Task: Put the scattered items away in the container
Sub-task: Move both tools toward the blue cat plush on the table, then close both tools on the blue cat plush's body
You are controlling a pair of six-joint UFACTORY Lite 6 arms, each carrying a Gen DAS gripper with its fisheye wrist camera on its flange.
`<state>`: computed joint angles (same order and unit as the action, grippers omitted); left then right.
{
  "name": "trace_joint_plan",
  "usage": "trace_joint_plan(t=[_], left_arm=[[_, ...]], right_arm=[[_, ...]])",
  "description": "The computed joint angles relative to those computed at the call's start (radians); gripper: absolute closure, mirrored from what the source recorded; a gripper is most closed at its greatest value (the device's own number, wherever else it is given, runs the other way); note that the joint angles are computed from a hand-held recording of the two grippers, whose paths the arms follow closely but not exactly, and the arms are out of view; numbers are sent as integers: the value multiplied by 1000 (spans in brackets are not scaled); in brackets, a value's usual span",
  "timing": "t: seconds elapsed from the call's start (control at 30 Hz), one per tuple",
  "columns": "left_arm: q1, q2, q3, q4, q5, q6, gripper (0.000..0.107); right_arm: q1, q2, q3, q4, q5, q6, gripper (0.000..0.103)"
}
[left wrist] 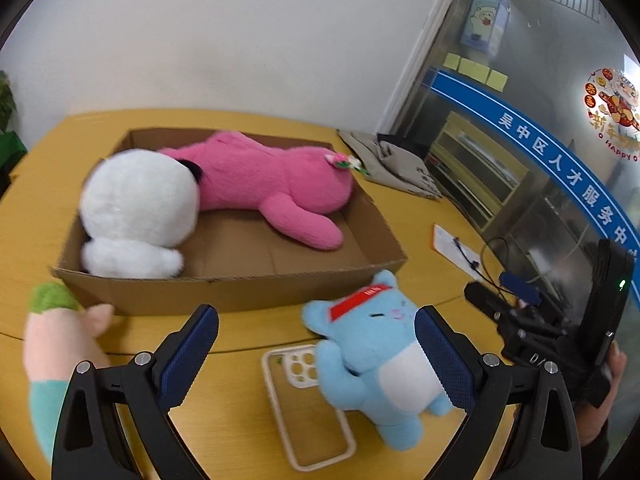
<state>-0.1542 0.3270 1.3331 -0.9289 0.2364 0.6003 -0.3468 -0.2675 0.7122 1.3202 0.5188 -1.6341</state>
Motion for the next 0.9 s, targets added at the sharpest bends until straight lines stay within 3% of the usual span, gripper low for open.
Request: trace_joint_plan(t=[0.27, 0.4, 0.57, 0.7, 0.77, 0.9], left_arm=[[-77, 256, 178, -74, 90, -1, 7], [-94, 301, 148, -110, 73, 8, 7], [-86, 337, 111, -178, 56, 41, 8], [-94, 377, 132, -196, 68, 48, 9], [-89, 401, 158, -157, 88, 9, 28], [-71, 446, 197, -150, 121, -6, 47]], right_arm=[[-251, 224, 26, -73, 153, -204, 11], [-258, 303, 39, -64, 132, -255, 11], [-224, 493, 205, -104, 61, -121, 11], [-125, 682, 396, -325, -7, 85, 14], [-105, 735, 449, -388, 30, 129, 16], [-87, 762, 469, -428, 71, 130, 26]])
